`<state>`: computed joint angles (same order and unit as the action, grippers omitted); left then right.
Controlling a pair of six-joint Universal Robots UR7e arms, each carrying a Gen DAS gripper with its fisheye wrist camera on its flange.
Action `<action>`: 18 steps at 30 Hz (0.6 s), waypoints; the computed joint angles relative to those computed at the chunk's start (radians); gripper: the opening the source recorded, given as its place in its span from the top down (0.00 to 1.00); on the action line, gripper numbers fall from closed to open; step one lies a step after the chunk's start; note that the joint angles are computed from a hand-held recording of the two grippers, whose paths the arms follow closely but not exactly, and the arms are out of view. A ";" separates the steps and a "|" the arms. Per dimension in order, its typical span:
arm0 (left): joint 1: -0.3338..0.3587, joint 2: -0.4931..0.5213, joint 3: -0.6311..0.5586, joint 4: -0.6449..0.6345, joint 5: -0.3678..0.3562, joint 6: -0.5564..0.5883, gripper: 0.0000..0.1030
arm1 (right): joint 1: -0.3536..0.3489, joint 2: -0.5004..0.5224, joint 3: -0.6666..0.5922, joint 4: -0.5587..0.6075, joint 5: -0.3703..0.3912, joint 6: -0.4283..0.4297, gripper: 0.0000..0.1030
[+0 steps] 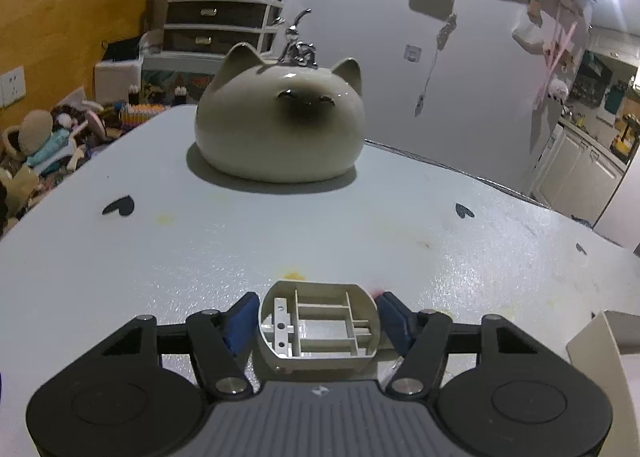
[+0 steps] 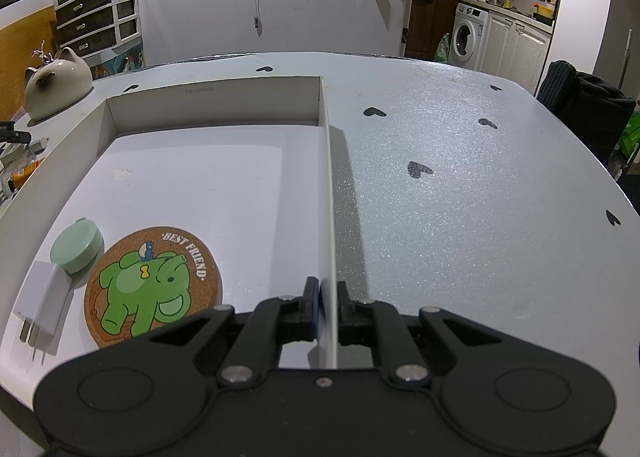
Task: Organize rigid objects
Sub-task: 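Grasp the white plastic frame with the left tool and lift it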
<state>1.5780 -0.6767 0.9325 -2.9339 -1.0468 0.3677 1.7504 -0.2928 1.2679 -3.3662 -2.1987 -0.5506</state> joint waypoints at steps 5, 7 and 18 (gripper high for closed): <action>-0.005 0.002 0.006 -0.025 0.008 0.022 0.36 | 0.000 0.000 0.000 0.000 0.000 0.000 0.91; -0.006 -0.006 0.019 -0.040 -0.006 0.022 0.36 | 0.000 0.000 -0.001 0.000 0.000 -0.001 0.91; -0.021 -0.089 0.146 -0.040 -0.210 -0.044 0.36 | 0.001 0.000 -0.001 0.001 0.000 0.001 0.91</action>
